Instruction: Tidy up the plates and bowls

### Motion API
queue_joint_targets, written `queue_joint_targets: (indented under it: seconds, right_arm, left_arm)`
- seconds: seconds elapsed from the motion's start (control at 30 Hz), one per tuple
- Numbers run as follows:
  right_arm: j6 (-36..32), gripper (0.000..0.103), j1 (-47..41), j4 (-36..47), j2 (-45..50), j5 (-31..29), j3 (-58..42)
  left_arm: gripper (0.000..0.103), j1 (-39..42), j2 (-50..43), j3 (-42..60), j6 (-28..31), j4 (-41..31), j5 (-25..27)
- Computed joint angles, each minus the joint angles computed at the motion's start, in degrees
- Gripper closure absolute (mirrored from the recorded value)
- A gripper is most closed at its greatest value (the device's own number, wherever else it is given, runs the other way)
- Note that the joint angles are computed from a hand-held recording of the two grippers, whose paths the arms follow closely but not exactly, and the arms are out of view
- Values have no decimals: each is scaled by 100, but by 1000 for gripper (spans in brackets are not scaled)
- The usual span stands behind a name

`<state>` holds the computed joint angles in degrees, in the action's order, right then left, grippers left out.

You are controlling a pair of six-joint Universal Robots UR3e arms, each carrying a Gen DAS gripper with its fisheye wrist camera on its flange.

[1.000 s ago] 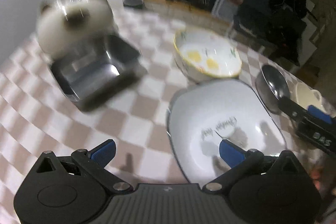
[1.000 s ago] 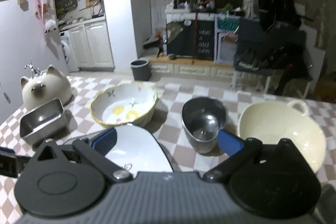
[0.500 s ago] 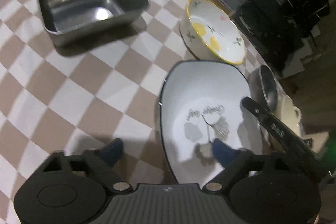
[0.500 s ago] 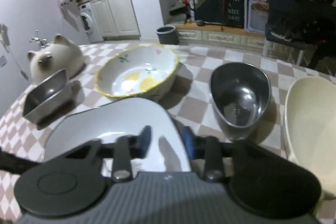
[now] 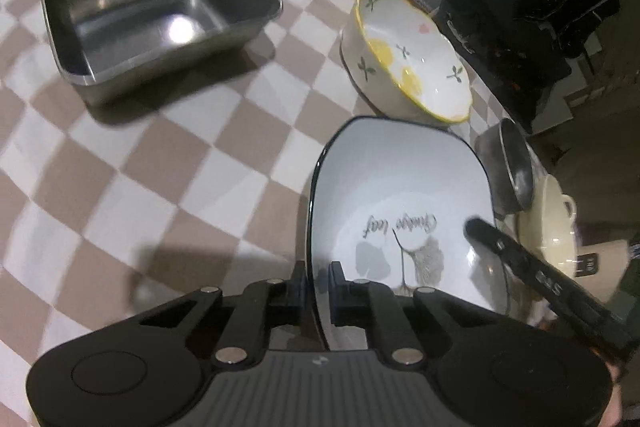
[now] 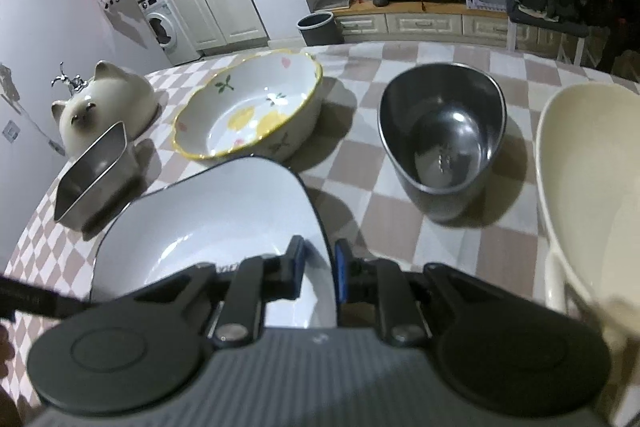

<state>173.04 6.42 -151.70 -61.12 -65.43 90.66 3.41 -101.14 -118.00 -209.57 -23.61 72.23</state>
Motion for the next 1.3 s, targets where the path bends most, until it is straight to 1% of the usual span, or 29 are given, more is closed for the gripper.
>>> queue_joint_targets:
  seconds: [0.1,0.2,0.23,0.3,0.4,0.5,0.63,0.8,0.97,1.03,1.1,1.13,1.3]
  right_arm:
    - [52,89,-23,68,-332,141,431]
    - [100,89,116,128,-689,9,813]
    - [155,89,137,140,-802,26,935]
    - [283,89,208,195,-1028,-4,1134]
    - [745,89,322,195,-1452,-116,1529]
    - [1198,89,606,161,-1724,-299,1807]
    - [1608,89,904,143,-2011,-347,2084]
    - [2089,89,1554,364,-1918,-674,1948]
    - [2549,89,1999,322,-1685,-957,1677]
    - [2708,89,2112,391,-1640,-1050,1576]
    - [2730,89,2188,483,-1527,-1139,1443]
    - [2677,89,2190,610,-1683,-1157,1512]
    - [2555,89,2206,711,-1740,-1167,1510]
  left_arm:
    - [90,-137,124,93,18,-149,453]
    - [88,-230,337,33,604,-100,789]
    - [88,-197,464,-62,790,-66,826]
    - [88,-22,775,-286,1124,-89,697]
    - [87,212,1263,-617,1574,-297,474]
    - [83,468,1818,-982,2091,-755,315]
    - [79,970,2533,-1476,2554,-1326,69]
    - [79,1281,3159,-1816,2939,-1607,270]
    - [79,1725,3716,-1986,3261,-2124,139]
    - [79,1750,3873,-2027,3299,-2238,154]
    - [78,1710,3915,-2030,3337,-2294,212]
    - [78,1706,3950,-2034,3373,-2346,229]
    - [76,1704,3942,-2088,3439,-2383,244]
